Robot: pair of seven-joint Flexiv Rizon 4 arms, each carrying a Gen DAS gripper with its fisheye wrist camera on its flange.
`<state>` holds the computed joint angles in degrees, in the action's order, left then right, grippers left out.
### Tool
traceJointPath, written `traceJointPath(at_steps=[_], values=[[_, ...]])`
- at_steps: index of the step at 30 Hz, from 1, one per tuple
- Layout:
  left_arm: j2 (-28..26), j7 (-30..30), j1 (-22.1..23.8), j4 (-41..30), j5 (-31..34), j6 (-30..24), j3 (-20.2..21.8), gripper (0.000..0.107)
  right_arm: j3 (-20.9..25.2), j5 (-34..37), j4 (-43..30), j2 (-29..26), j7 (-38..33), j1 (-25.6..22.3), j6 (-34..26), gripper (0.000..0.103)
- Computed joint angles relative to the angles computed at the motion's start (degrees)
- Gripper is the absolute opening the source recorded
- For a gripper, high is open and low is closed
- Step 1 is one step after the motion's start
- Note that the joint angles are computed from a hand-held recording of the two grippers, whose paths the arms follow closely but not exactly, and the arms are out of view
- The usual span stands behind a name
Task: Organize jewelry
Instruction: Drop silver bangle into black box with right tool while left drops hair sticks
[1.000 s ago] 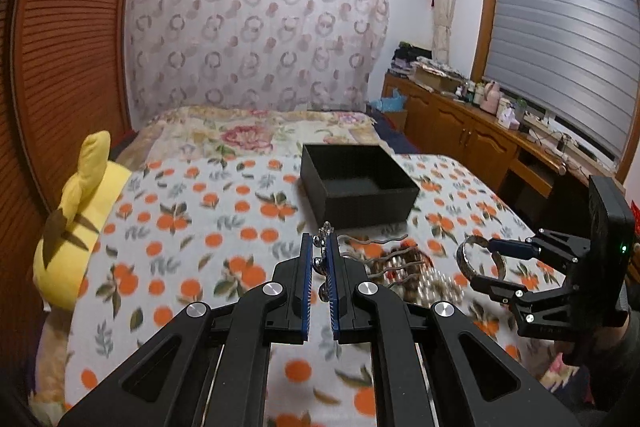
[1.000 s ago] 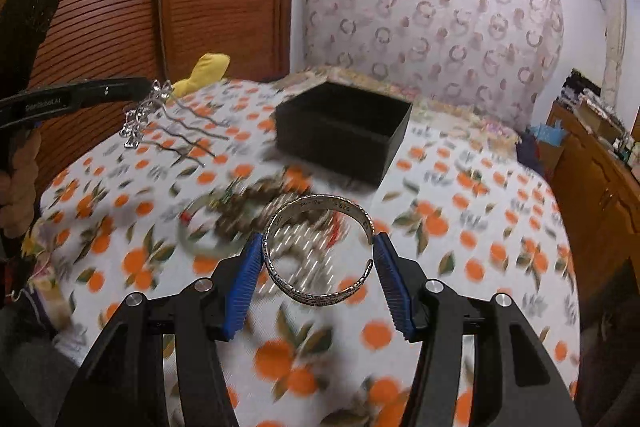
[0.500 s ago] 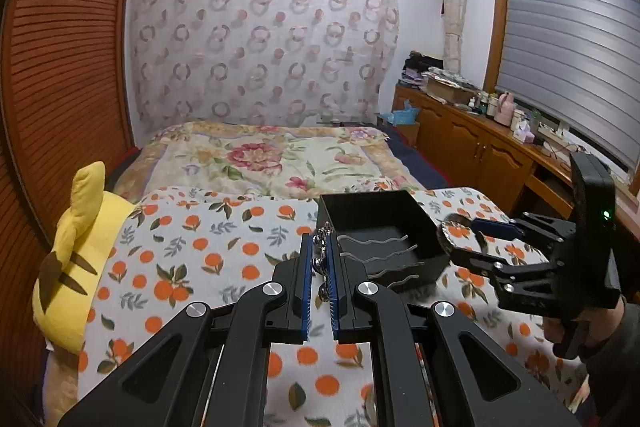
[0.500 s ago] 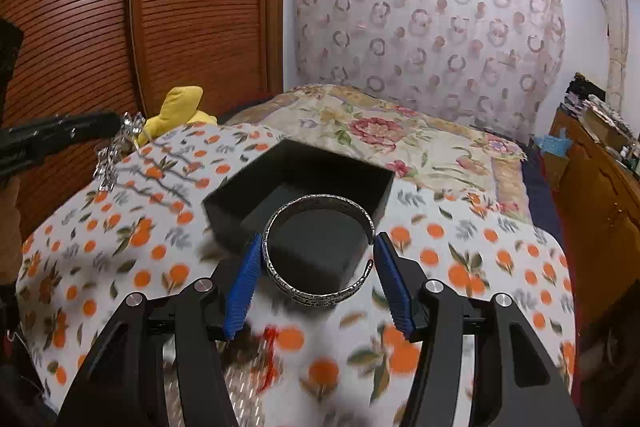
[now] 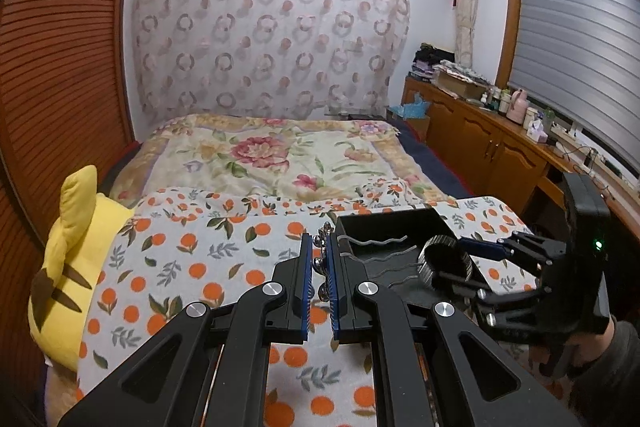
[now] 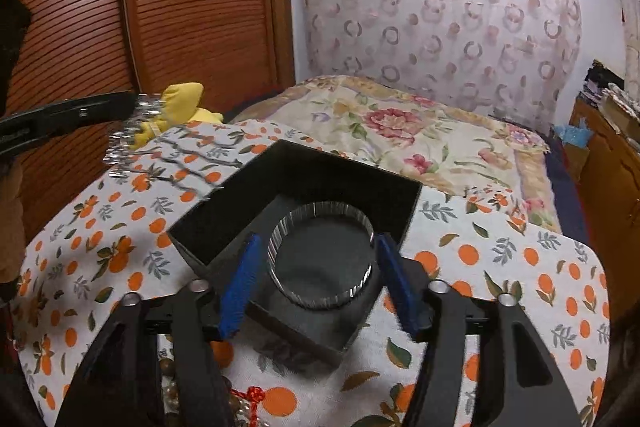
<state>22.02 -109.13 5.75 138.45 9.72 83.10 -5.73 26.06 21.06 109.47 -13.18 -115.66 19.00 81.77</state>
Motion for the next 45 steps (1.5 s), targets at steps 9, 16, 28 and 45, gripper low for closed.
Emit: traceJointPath(at_steps=[9,16,28,45], values=[[-7.0,-0.2,-1.5,-4.5,0.5,0.9,-0.8,0.006,-2.5,1.0,1.8,3.5,0.4,0.6,0.0,0.069],[-12.1,1.3,-5.7,-7.0,-0.5,1.0,0.8,0.006,-4.9,-1.9,3.4,4.7,3.6,1.0,1.7,0.069],[-15.8,2.7,-9.5,-9.7,0.6,-2.5,2.5,0.008,-5.7,-2.9,6.3,7.5,4.6,1.1,2.5,0.069],[-1.8,-1.5,-8.2,0.5,4.5,-4.3,-0.1,0.077,-8.9,-0.8,18.2,16.7,8.5,6.8,5.0,0.069]])
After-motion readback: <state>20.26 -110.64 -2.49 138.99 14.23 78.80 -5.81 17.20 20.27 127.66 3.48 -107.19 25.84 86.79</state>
